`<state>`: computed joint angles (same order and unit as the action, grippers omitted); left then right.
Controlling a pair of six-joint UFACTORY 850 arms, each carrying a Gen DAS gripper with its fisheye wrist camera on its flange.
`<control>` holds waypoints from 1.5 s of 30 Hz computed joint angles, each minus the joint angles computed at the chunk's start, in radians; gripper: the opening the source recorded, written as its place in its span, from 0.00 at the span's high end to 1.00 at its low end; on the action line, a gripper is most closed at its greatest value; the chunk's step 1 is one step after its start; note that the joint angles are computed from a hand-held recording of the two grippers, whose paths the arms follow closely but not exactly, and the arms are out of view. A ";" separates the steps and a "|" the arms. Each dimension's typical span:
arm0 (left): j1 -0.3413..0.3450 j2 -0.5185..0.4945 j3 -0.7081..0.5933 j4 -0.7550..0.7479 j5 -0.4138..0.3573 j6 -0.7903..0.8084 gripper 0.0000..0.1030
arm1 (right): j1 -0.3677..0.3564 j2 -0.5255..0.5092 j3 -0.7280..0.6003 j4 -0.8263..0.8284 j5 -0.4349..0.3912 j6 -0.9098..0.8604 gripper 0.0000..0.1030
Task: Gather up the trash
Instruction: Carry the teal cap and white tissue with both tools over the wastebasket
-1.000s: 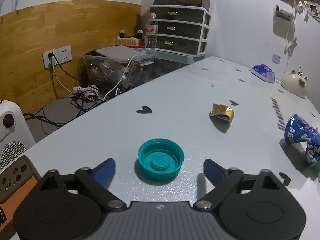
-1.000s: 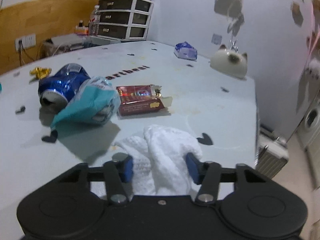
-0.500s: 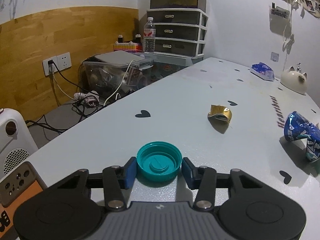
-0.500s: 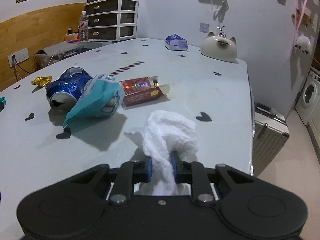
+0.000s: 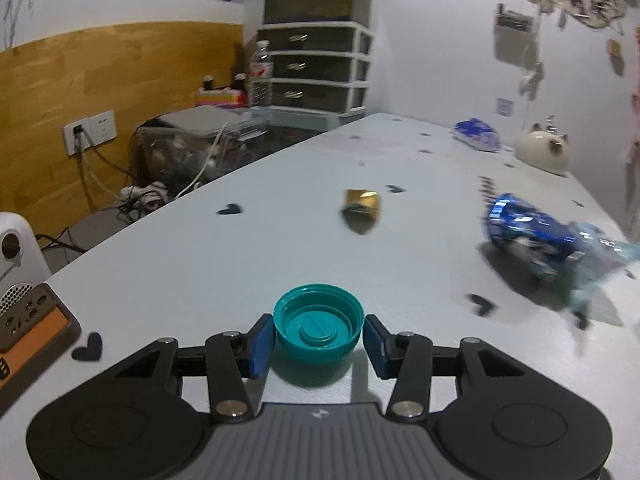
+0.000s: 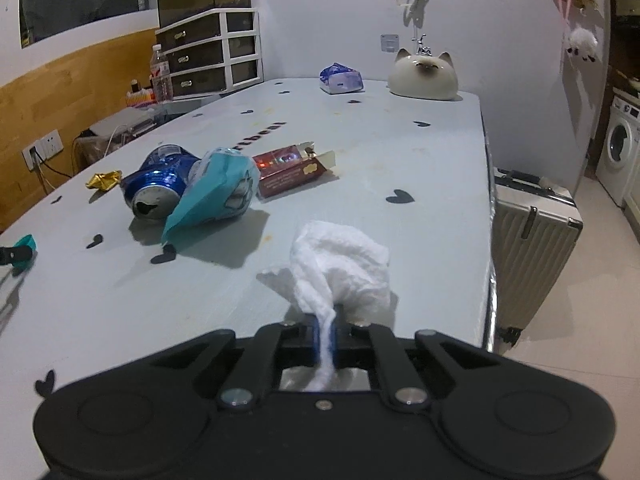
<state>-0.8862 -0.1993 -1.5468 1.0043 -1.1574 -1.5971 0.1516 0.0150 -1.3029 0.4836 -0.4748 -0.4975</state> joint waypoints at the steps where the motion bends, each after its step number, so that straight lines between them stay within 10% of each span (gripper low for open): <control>1: -0.012 -0.005 -0.008 0.005 -0.001 -0.001 0.53 | 0.002 0.015 0.013 -0.008 0.007 0.005 0.94; 27: -0.293 -0.225 -0.329 0.098 -0.058 0.028 0.52 | -0.120 0.334 0.236 0.311 -0.045 -0.289 0.94; 45: -0.366 -0.595 -0.886 0.062 -0.050 0.246 0.52 | -0.448 0.475 0.337 0.511 -0.189 -0.550 0.94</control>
<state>-1.2526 -0.7940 -2.4324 1.0663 -1.2070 -1.3507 -0.2961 0.4903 -0.9655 0.9949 -0.6634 -1.0478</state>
